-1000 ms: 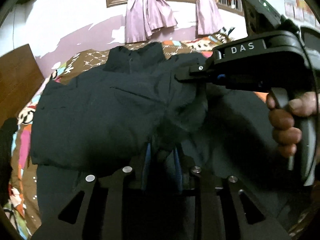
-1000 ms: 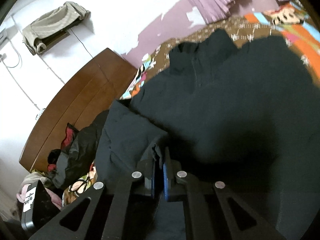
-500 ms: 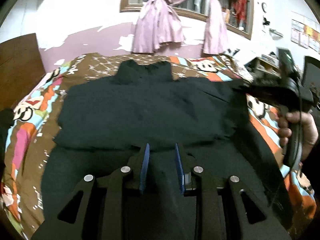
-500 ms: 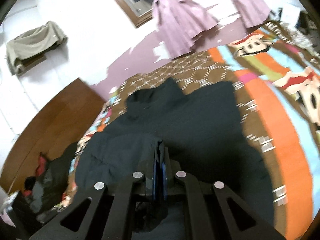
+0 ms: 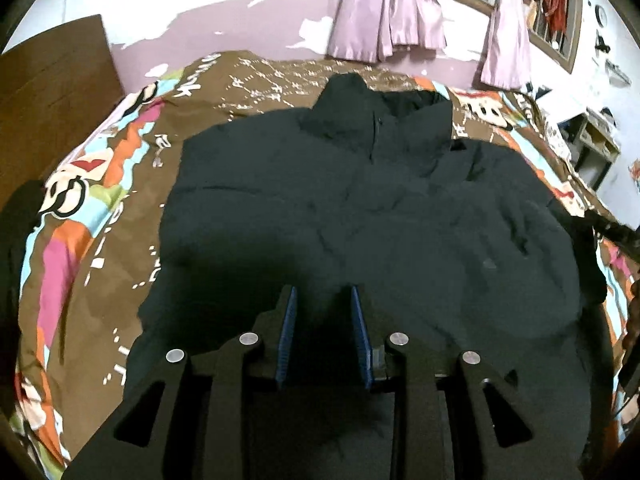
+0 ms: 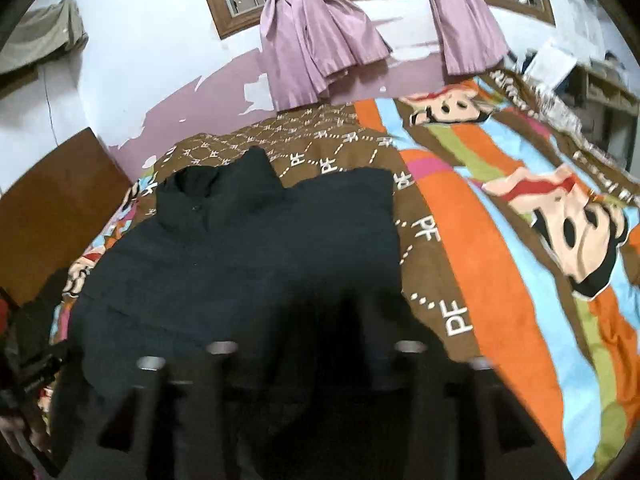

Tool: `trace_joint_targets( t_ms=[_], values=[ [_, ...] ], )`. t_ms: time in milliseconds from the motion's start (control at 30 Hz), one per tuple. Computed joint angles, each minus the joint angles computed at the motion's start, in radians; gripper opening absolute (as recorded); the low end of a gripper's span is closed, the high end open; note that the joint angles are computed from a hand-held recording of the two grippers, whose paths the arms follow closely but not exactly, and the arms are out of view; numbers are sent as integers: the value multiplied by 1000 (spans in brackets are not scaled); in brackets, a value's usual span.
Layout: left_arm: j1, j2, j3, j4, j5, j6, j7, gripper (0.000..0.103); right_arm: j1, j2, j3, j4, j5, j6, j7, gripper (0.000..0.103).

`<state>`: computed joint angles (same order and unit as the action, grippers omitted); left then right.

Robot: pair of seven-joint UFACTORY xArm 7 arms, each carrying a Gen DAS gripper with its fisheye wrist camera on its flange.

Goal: Fold large clothes

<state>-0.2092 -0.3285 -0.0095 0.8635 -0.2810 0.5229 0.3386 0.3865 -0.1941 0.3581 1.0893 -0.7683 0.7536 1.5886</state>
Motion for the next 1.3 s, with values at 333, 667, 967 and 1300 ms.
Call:
trace_joint_targets(
  t_ms=[333, 667, 967, 1300],
  values=[
    [8, 73, 13, 32, -37, 66, 63, 24, 87, 193, -35, 183, 96, 42, -341, 59],
    [37, 80, -41, -10, 86, 6, 58, 24, 188, 313, -124, 238, 171, 112, -443, 60],
    [39, 61, -51, -20, 184, 8, -28, 29, 220, 312, -140, 240, 146, 126, -398, 62],
    [35, -90, -53, 79, 178, 235, -119, 67, 197, 150, -66, 269, 170, 205, -319, 90]
  ],
)
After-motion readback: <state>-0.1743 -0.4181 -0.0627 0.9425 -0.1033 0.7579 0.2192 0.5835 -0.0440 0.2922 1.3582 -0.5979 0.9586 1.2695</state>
